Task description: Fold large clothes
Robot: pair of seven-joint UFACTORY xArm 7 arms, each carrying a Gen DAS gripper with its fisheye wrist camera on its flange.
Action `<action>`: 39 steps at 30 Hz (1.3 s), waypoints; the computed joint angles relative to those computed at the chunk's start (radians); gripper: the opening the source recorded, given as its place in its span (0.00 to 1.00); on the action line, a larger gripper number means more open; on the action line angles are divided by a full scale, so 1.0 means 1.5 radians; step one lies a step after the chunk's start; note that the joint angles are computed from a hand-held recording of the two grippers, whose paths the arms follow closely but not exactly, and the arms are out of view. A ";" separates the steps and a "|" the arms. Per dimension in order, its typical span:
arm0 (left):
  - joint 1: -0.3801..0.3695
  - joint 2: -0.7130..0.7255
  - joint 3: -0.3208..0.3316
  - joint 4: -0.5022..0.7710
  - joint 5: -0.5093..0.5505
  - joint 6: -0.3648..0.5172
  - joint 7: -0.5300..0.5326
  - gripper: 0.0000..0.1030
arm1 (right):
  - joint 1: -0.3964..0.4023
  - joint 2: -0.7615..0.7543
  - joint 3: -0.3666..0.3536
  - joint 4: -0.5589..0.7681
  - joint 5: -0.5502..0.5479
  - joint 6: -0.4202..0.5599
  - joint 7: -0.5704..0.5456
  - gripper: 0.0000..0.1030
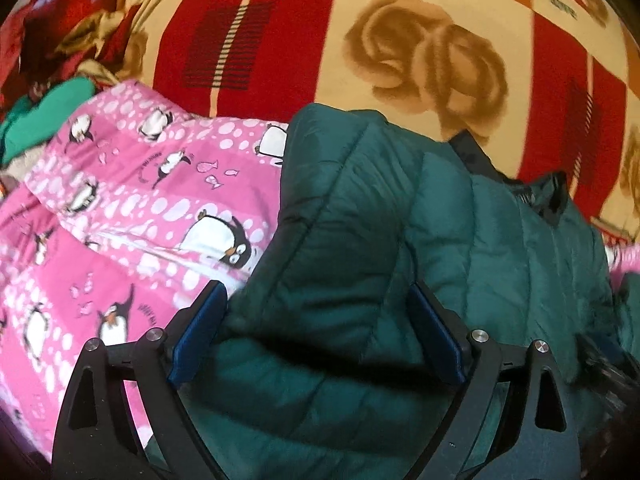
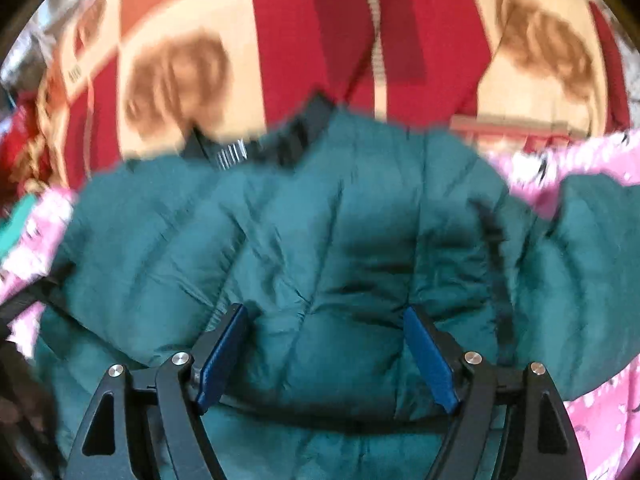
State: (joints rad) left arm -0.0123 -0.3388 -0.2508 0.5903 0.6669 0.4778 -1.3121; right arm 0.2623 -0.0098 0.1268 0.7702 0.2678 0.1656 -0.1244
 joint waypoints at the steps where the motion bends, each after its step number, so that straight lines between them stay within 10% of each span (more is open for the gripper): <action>1: -0.011 -0.010 0.002 -0.002 -0.011 0.012 0.018 0.89 | -0.002 -0.006 0.000 -0.003 -0.020 0.001 0.019 0.75; 21: -0.118 -0.231 -0.111 0.017 -0.107 0.199 0.096 0.89 | 0.056 -0.334 -0.059 -0.169 -0.011 0.074 0.057 0.84; 39: -0.041 -0.141 -0.093 0.001 -0.063 0.028 0.137 0.89 | 0.008 -0.280 -0.035 -0.128 -0.074 0.092 0.128 0.84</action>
State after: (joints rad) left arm -0.0745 -0.5505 -0.3905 0.5919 0.5731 0.5191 -1.1064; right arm 0.2738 -0.4297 0.0743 0.5779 0.1567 0.3030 0.0682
